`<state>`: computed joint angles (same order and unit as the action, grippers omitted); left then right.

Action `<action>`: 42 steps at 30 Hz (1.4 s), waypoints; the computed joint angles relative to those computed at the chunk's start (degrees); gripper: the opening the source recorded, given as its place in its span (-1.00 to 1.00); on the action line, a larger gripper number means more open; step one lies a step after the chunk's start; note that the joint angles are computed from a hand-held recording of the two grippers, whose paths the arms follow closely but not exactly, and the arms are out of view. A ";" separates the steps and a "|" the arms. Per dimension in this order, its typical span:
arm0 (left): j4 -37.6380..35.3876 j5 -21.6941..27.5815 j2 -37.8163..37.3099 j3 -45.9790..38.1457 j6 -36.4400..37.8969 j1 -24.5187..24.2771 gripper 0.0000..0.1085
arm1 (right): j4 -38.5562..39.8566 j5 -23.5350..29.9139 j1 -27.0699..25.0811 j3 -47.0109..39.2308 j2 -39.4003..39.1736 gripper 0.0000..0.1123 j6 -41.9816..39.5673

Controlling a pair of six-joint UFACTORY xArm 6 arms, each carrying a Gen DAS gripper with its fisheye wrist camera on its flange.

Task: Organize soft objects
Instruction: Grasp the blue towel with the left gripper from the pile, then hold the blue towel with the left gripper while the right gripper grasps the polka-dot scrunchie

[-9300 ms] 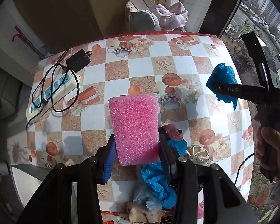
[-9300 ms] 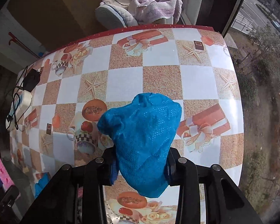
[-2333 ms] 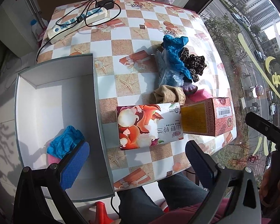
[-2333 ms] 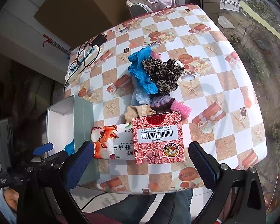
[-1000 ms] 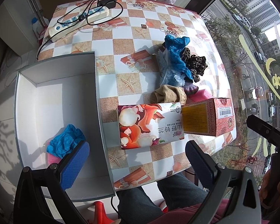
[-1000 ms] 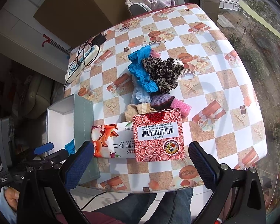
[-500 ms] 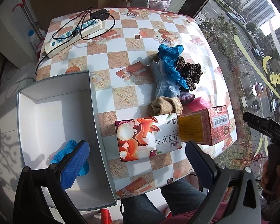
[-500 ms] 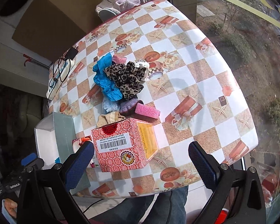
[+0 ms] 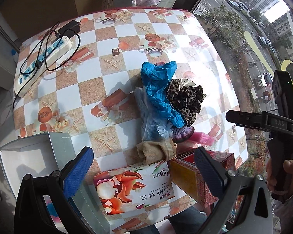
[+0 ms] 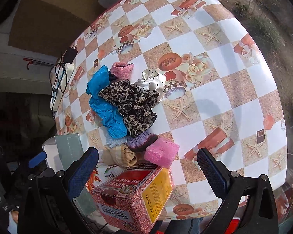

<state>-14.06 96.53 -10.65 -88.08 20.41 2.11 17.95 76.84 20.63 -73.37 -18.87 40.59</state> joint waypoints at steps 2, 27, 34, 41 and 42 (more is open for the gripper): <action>0.50 -1.65 2.62 -0.53 -1.49 -2.66 0.89 | 5.15 -2.91 -2.37 1.08 2.56 0.81 -3.18; 7.36 -7.38 18.07 -4.64 -12.63 -12.56 -0.70 | 9.85 -0.68 -13.20 14.61 -8.62 0.09 -10.59; 8.72 -10.02 12.62 -3.27 -11.42 -10.35 -0.71 | 19.83 -7.86 -8.23 6.28 7.15 0.59 -17.83; 9.02 -10.02 8.32 -2.48 -11.78 -7.25 -0.71 | 20.96 -4.09 -4.59 -3.25 18.22 -0.63 -21.07; 8.77 -10.06 7.57 -2.04 -11.67 -6.71 -0.71 | 21.40 -4.78 -4.62 -2.25 16.91 -0.64 -21.35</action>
